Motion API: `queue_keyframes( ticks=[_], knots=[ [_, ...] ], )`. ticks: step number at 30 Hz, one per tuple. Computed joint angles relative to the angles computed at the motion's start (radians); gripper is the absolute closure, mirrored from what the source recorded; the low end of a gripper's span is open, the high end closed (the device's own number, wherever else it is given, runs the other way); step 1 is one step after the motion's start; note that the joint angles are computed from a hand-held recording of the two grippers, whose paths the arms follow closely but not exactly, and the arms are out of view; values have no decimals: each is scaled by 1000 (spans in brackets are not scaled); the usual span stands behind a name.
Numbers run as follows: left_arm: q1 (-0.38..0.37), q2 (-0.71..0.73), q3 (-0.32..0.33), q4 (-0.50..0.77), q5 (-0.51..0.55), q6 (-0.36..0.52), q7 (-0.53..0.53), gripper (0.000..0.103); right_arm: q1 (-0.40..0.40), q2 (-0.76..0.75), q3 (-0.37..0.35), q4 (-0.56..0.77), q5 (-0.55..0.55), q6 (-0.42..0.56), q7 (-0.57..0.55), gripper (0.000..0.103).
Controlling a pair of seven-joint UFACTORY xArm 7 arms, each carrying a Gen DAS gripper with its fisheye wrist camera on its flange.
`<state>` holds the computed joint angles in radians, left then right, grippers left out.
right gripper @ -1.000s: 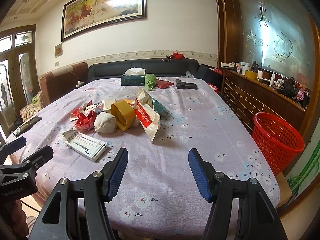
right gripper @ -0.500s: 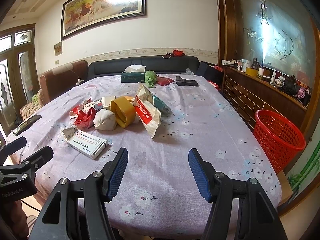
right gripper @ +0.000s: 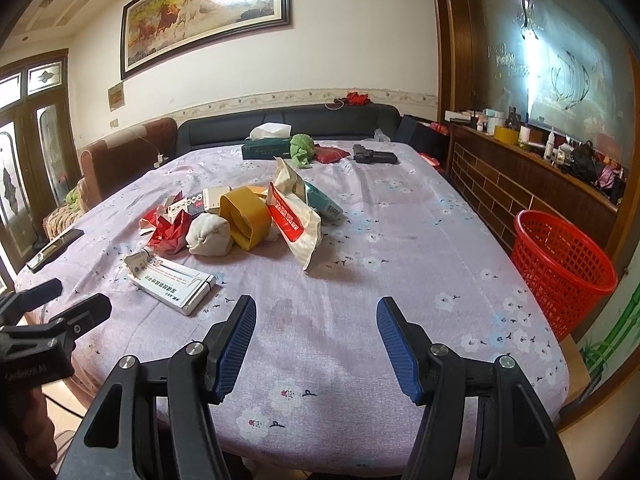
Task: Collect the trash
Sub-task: 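Grasp the white ointment tube with left tool while right tool grasps the red-printed paper bag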
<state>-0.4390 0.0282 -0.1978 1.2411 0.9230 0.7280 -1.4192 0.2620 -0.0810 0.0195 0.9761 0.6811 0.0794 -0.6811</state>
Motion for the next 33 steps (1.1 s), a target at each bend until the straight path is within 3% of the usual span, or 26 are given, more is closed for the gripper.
queue_keyframes(
  ticks=[6, 10, 14, 16, 18, 22, 25, 29, 30, 32, 33],
  knots=[
    [57, 27, 44, 11, -101, -96, 89, 3, -28, 42, 5, 81, 53, 101, -55, 36],
    [74, 87, 63, 69, -196, -126, 206, 30, -63, 84, 28, 155, 84, 176, -95, 36],
    [69, 148, 87, 129, -280, -129, 300, 42, -109, 147, 52, 266, 100, 269, -110, 36],
    [67, 172, 94, 153, -327, -130, 351, 61, -133, 193, 65, 343, 82, 323, -109, 36],
    [60, 194, 104, 179, -360, -114, 386, 71, -153, 235, 82, 405, 67, 369, -114, 36],
    [46, 208, 124, 193, -380, -132, 415, 82, -168, 346, 108, 539, -36, 406, -59, 36],
    [33, 210, 139, 194, -364, -130, 407, 83, -173, 436, 117, 646, -120, 436, 20, 36],
    [34, 205, 142, 183, -369, -143, 409, 83, -180, 566, 136, 818, -205, 550, 119, 47],
    [37, 203, 142, 178, -372, -151, 412, 83, -174, 585, 136, 838, -229, 564, 140, 61],
    [36, 199, 143, 172, -370, -157, 413, 84, -174, 580, 146, 816, -249, 541, 157, 76],
    [34, 197, 144, 169, -364, -159, 409, 89, -187, 564, 163, 786, -233, 509, 139, 81]
  ],
)
